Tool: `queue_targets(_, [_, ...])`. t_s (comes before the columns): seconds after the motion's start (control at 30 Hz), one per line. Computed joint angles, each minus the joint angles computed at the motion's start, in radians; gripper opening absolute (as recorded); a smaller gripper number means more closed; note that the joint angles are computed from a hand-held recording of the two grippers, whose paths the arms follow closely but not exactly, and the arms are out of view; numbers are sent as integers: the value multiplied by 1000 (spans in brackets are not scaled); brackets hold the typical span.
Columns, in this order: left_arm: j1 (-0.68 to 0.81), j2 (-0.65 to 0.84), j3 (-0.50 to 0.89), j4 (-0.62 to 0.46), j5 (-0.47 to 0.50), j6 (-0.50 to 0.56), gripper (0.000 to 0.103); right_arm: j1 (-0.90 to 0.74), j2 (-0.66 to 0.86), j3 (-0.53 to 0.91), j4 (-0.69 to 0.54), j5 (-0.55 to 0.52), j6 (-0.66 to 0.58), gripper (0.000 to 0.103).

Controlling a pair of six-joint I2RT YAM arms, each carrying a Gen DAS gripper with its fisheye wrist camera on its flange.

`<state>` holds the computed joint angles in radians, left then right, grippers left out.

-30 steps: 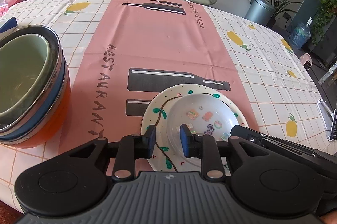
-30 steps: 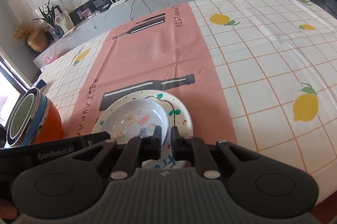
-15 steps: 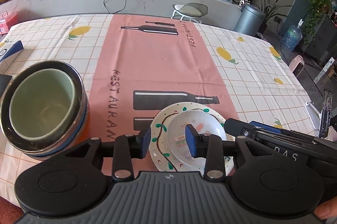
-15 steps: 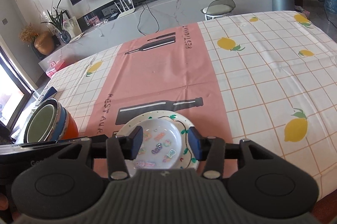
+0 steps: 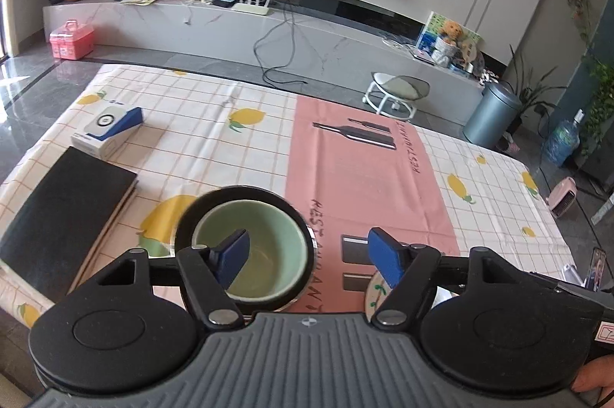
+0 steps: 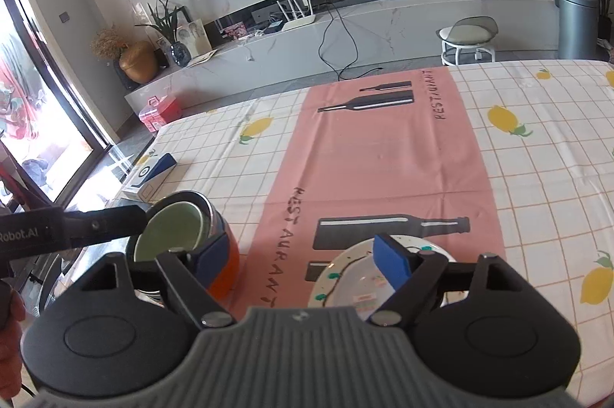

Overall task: Organize plates and bowls
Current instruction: 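Move the left gripper to the rim of the nested bowl stack, then close the left gripper on the steel bowl rim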

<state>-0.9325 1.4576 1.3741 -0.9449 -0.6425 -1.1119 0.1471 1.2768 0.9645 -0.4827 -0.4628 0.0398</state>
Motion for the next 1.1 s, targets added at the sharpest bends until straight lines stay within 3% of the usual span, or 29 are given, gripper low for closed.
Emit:
queue_targets(0.1, [26, -63, -47, -37, -20, -50, 86, 51, 24, 34, -12, -1, 26, 90])
queue_targets(0.37, [130, -228, -235, -6, 62, -112, 87, 178, 132, 143, -51, 22, 124, 91])
queue_targets(0.73, [277, -340, -477, 237, 265, -105, 87, 257, 311, 249, -82, 35, 252, 89])
queue_targets(0.93, [365, -330, -589, 409, 397, -124, 86, 266, 417, 300, -84, 7, 307, 84])
queue_targets(1.1, [389, -276, -626, 503, 444, -139, 84, 264, 492, 327, -78, -21, 359, 76])
